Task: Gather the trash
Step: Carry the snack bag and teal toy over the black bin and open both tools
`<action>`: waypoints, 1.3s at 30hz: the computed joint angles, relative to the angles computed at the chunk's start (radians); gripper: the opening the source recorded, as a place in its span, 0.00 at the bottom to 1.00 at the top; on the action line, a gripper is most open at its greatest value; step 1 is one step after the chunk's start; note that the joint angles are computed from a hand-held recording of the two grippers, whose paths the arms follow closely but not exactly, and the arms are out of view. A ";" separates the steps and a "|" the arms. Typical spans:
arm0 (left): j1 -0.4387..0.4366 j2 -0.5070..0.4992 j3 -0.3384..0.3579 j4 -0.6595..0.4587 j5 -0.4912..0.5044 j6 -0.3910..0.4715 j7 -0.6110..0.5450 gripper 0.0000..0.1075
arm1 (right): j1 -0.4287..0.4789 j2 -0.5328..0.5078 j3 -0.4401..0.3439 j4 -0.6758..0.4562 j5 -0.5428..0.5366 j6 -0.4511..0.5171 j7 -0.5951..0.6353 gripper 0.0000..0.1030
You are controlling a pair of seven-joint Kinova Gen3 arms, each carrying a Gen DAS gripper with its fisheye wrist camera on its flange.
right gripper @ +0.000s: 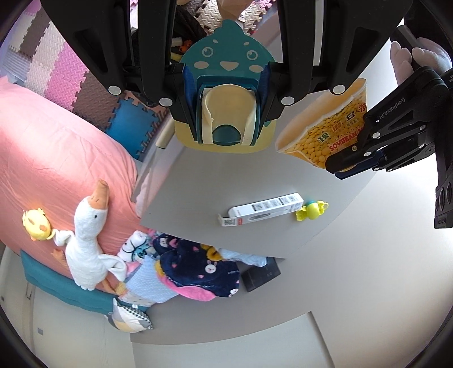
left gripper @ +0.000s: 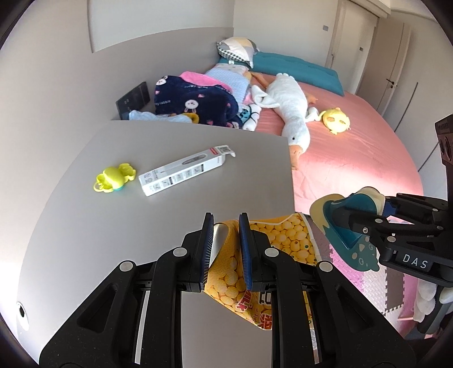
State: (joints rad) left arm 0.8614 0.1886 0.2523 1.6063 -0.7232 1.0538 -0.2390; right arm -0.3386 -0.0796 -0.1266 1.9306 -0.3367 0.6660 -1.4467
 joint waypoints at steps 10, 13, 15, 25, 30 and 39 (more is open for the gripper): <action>0.068 0.098 -0.021 -0.139 0.008 0.006 -0.092 0.17 | 0.057 -0.075 0.068 0.050 -0.028 0.035 0.071 0.35; 0.090 0.122 -0.033 -0.171 0.019 0.001 -0.119 0.17 | 0.076 -0.095 0.090 0.064 -0.031 0.046 0.087 0.35; 0.103 0.137 -0.042 -0.193 0.026 -0.002 -0.139 0.17 | 0.087 -0.107 0.099 0.075 -0.032 0.050 0.094 0.35; 0.165 0.215 -0.078 -0.295 0.075 -0.005 -0.244 0.17 | 0.146 -0.166 0.166 0.119 -0.037 0.079 0.143 0.35; 0.188 0.254 -0.086 -0.340 0.119 -0.004 -0.298 0.18 | 0.174 -0.179 0.200 0.135 -0.047 0.092 0.164 0.35; 0.292 0.306 -0.138 -0.388 0.088 0.049 -0.259 0.86 | 0.237 -0.211 0.206 0.150 -0.007 0.076 0.142 0.57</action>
